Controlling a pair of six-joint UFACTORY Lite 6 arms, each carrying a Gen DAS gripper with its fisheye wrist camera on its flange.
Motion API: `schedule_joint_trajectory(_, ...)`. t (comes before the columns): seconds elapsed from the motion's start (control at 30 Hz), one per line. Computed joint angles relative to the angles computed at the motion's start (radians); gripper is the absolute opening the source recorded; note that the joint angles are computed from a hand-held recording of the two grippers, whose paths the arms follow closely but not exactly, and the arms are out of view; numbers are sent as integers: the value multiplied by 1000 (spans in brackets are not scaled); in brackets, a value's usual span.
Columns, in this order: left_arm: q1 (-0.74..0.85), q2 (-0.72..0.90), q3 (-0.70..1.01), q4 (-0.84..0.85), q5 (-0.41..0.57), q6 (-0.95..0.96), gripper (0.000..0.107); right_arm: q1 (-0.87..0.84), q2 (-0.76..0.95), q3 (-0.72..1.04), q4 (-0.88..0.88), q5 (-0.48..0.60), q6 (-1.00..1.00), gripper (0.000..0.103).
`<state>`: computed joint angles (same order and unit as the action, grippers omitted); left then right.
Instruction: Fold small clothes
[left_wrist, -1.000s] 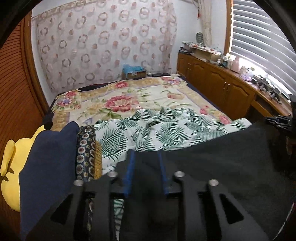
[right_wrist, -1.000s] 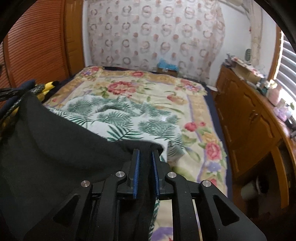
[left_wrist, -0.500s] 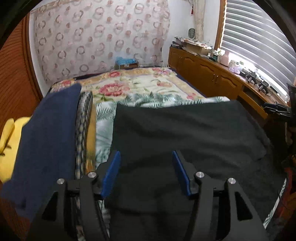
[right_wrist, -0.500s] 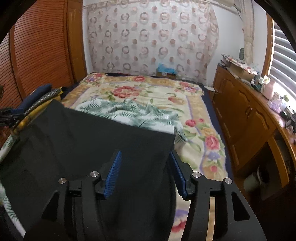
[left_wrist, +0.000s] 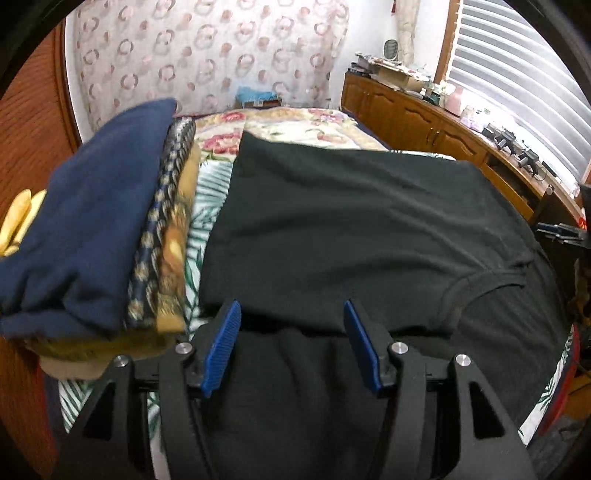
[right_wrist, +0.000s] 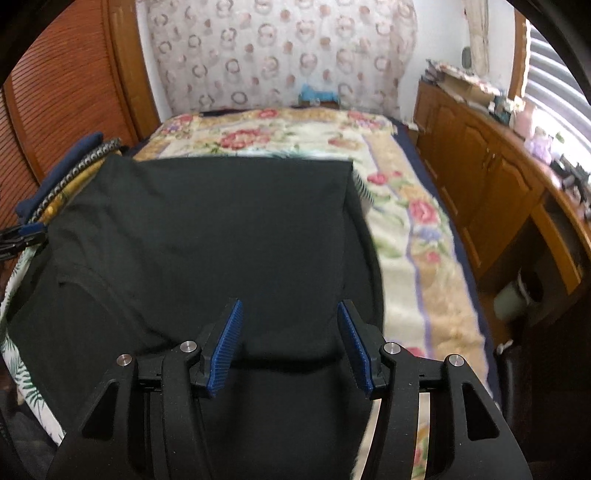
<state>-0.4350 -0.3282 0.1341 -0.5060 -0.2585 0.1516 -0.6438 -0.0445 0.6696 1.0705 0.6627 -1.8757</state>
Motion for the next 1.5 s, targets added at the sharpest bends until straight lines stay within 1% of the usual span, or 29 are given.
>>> schedule_joint_trajectory(0.1,-5,65,7,66,-30,-88,57,11,30,-18,29,-34,-18,54)
schedule_joint_trajectory(0.23,-20,108,23,55,-44,-96,57,28,54,-43,102,-80,-83,54)
schedule_joint_trajectory(0.27,-25,123,13,74,-65,-122,57,36,50,-50,113,-86,-91,54)
schedule_joint_trajectory(0.37,-22,160,26,101,-70,-157,57,44,55,-63,143,-89,-120,54)
schedule_joint_trajectory(0.57,-82,171,24,-58,-102,-56,57,60,43,-80,244,-131,-187,54)
schedule_joint_trajectory(0.67,-80,208,51,-76,-112,-44,57,49,37,-92,315,-156,-259,54)
schedule_joint_trajectory(0.7,-71,217,63,-73,-104,-39,57,47,57,-81,295,-156,-245,54)
schedule_joint_trajectory(0.83,-21,234,73,55,-107,-154,57,39,73,-84,311,-153,-291,55)
schedule_joint_trajectory(1.0,11,266,99,134,-116,-225,57,17,80,-83,321,-128,-317,54)
schedule_joint_trajectory(1.03,10,262,101,134,-118,-223,55,19,77,-87,327,-130,-323,54)
schedule_joint_trajectory(1.07,7,251,97,135,-122,-220,54,17,77,-87,326,-127,-323,51)
schedule_joint_trajectory(1.1,5,247,103,116,-121,-193,51,16,74,-90,329,-125,-326,43)
schedule_joint_trajectory(1.13,4,247,108,94,-120,-171,47,13,73,-90,325,-120,-328,41)
schedule_joint_trajectory(1.17,10,250,112,99,-122,-170,45,14,71,-90,323,-118,-330,38)
schedule_joint_trajectory(1.2,10,254,116,94,-124,-166,42,12,70,-91,319,-114,-329,30)
schedule_joint_trajectory(1.23,18,262,119,109,-130,-175,35,6,69,-91,318,-105,-331,24)
schedule_joint_trajectory(1.27,26,275,122,118,-138,-180,31,3,71,-89,320,-101,-337,16)
schedule_joint_trajectory(1.3,28,285,126,110,-143,-174,21,3,70,-89,317,-98,-340,11)
schedule_joint_trajectory(1.33,33,301,132,104,-149,-163,11,3,64,-93,319,-93,-347,10)
schedule_joint_trajectory(1.37,39,310,134,122,-155,-177,9,3,60,-96,322,-88,-353,7)
schedule_joint_trajectory(1.4,43,303,127,138,-157,-188,3,-1,51,-101,327,-76,-363,6)
schedule_joint_trajectory(1.43,31,284,114,111,-163,-164,1,-4,44,-106,331,-69,-370,5)
schedule_joint_trajectory(1.5,-23,197,69,-25,-181,-63,0,-14,40,-100,307,-45,-352,5)
